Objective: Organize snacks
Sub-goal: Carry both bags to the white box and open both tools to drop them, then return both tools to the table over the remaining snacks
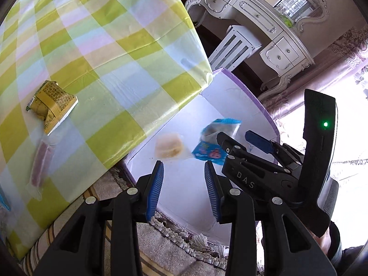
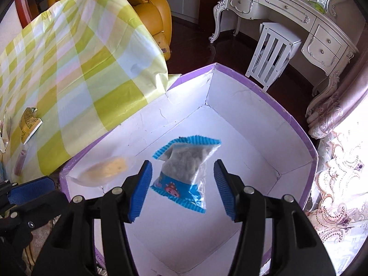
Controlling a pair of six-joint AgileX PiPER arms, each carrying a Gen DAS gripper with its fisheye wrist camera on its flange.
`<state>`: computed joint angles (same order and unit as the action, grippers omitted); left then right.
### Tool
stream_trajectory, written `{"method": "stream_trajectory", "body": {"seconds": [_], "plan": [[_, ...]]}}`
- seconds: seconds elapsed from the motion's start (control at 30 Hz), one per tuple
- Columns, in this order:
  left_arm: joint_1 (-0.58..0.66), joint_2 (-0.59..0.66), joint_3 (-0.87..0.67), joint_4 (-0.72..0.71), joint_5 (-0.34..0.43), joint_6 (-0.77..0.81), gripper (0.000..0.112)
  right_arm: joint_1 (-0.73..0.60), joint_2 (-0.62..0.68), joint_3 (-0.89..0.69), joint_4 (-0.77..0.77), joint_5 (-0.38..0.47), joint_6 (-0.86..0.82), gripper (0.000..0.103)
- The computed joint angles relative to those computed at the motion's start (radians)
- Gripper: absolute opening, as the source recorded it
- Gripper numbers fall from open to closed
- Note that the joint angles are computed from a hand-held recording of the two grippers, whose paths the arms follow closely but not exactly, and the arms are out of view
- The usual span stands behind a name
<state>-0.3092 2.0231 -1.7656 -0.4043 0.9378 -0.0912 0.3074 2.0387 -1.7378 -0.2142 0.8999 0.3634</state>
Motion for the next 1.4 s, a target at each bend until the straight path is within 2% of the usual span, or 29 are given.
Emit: {"method": "stream_trajectory", "body": {"seconds": [0.03,0.07,0.13,0.23,0.3,0.4,0.47,0.63,0.73,0.8,0.87,1.0,1.07,1.13,1.27,1.4], "plan": [[0.0,0.001,-0.001,-0.001,0.0,0.001,0.044,-0.001,0.003,-0.002,-0.008,0.001,0.006,0.071],[-0.001,-0.002,0.004,0.002,-0.005,-0.002,0.049,-0.001,0.002,0.0,-0.019,-0.003,0.016,0.074],[-0.002,-0.023,0.024,0.018,-0.028,-0.016,0.069,0.007,-0.004,0.005,-0.056,-0.017,0.045,0.077],[-0.011,-0.067,0.067,0.064,-0.077,-0.047,0.081,0.032,-0.006,-0.004,-0.135,-0.01,0.093,0.085],[-0.026,-0.103,0.094,0.147,-0.103,-0.107,0.087,0.044,-0.007,-0.018,-0.15,-0.003,0.093,0.089],[-0.029,-0.152,0.138,0.226,-0.135,-0.163,0.088,0.06,-0.031,-0.013,-0.165,-0.027,0.115,0.096],[-0.03,-0.195,0.181,0.32,-0.158,-0.242,0.09,0.084,-0.027,-0.038,-0.196,-0.009,0.127,0.098],[-0.058,-0.329,0.308,0.693,-0.183,-0.546,0.098,0.144,-0.016,-0.094,-0.23,0.016,0.138,0.098],[-0.053,-0.441,0.443,0.912,-0.225,-0.742,0.099,0.18,-0.014,-0.118,-0.22,0.011,0.106,0.098],[-0.02,-0.531,0.547,0.985,-0.285,-0.823,0.099,0.191,-0.027,-0.114,-0.172,-0.026,0.072,0.098],[0.009,-0.595,0.606,1.044,-0.274,-0.887,0.099,0.191,-0.034,-0.12,-0.089,-0.058,0.033,0.098],[0.152,-0.738,0.734,0.969,-0.316,-0.838,0.099,0.215,0.004,-0.19,0.008,-0.057,-0.037,0.098],[0.208,-0.782,0.781,0.987,-0.294,-0.859,0.099,0.244,0.03,-0.231,0.0,-0.042,-0.059,0.098],[0.273,-0.829,0.832,0.989,-0.305,-0.85,0.098,0.267,0.055,-0.27,0.01,-0.029,-0.092,0.098],[0.392,-0.897,0.893,0.982,-0.322,-0.798,0.098,0.297,0.118,-0.362,0.022,-0.003,-0.135,0.098],[0.511,-0.915,0.92,0.93,-0.362,-0.684,0.097,0.314,0.234,-0.536,0.036,0.072,-0.181,0.098]]}}
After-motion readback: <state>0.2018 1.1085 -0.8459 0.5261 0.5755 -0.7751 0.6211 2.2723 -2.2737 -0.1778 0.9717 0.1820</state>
